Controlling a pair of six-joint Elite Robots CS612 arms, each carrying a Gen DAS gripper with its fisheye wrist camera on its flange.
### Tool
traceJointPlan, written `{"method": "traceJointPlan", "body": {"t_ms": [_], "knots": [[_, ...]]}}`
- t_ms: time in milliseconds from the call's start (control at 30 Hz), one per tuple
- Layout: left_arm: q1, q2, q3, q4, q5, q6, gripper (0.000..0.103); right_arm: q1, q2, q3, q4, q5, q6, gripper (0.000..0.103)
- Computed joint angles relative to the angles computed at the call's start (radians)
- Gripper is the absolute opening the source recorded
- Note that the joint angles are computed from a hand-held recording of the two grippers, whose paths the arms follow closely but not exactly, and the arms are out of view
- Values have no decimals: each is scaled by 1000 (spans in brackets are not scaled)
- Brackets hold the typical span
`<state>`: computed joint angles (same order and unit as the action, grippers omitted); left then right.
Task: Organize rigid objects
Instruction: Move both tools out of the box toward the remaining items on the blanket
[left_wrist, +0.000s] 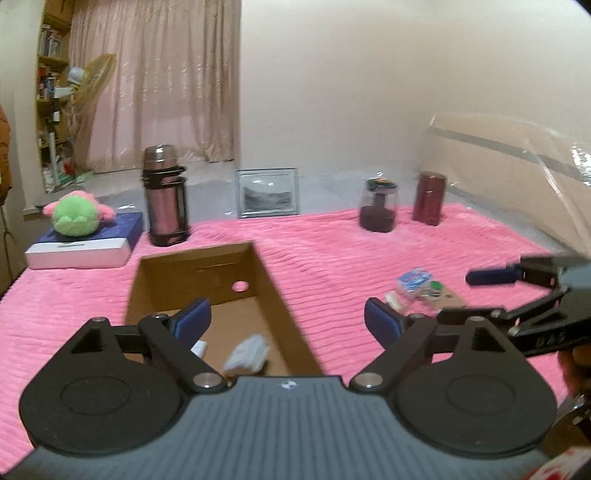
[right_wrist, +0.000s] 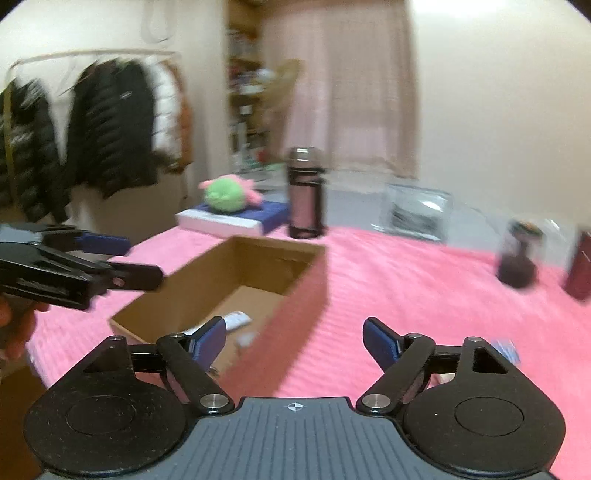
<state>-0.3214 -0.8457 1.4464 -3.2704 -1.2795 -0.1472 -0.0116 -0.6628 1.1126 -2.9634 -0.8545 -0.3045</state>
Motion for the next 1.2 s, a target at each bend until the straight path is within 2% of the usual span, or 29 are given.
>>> {"method": "traceJointPlan", "body": {"t_ms": [167, 333, 467, 633, 867, 1200], "knots": [[-36, 15, -7, -17, -30, -8, 91, -41, -42, 109, -55, -77, 41, 80], [-59, 50, -45, 0, -74, -39, 92, -73, -58, 168, -100, -156, 97, 80], [-71, 79, -81, 36, -87, -55, 92, -94, -59, 184, -121, -194, 143, 80], [-80, 117, -136, 88, -90, -64, 92, -111, -49, 184, -135, -211, 155, 80], [-82, 171, -221, 169, -92, -70, 92, -115, -2, 118, -109, -205, 143, 80], [-75, 271, -382, 275, -76, -94, 92, -107, 103, -52, 9, -211, 134, 80]]}}
